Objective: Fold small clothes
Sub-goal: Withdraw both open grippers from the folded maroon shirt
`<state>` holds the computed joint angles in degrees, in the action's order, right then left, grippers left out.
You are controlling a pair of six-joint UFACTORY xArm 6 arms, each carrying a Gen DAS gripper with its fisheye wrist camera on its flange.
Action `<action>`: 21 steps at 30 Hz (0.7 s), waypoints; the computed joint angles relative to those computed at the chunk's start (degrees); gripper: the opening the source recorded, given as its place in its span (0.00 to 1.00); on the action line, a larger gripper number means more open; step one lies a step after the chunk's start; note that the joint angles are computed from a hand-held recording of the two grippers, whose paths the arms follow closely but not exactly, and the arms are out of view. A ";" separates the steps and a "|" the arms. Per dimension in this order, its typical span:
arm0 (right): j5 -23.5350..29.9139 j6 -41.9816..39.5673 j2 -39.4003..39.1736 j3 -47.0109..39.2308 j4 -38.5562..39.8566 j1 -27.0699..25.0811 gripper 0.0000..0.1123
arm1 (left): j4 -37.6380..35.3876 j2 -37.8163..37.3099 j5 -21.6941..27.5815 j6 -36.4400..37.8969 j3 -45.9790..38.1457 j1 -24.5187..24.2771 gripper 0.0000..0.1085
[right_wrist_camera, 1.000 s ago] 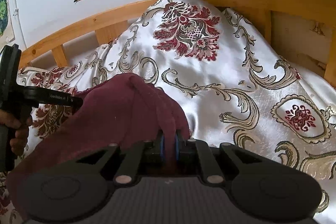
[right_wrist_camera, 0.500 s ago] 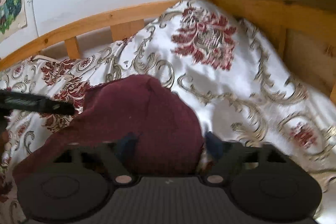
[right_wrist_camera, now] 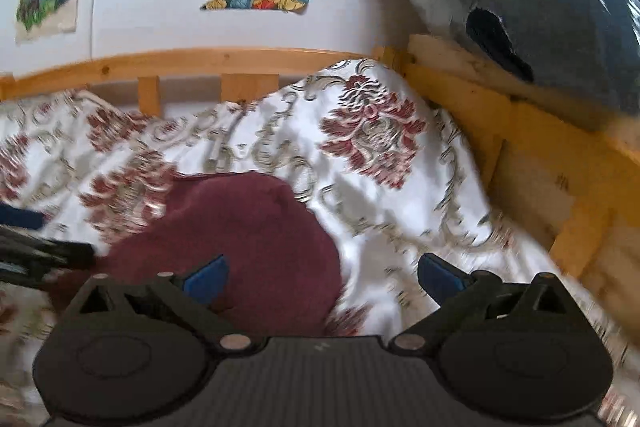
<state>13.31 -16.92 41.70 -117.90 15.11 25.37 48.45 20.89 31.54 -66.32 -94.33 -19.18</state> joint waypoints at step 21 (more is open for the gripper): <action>7.04 -10.79 -0.93 3.06 17.02 -0.97 0.92 | -3.40 -0.15 -9.38 -1.23 7.61 1.99 0.94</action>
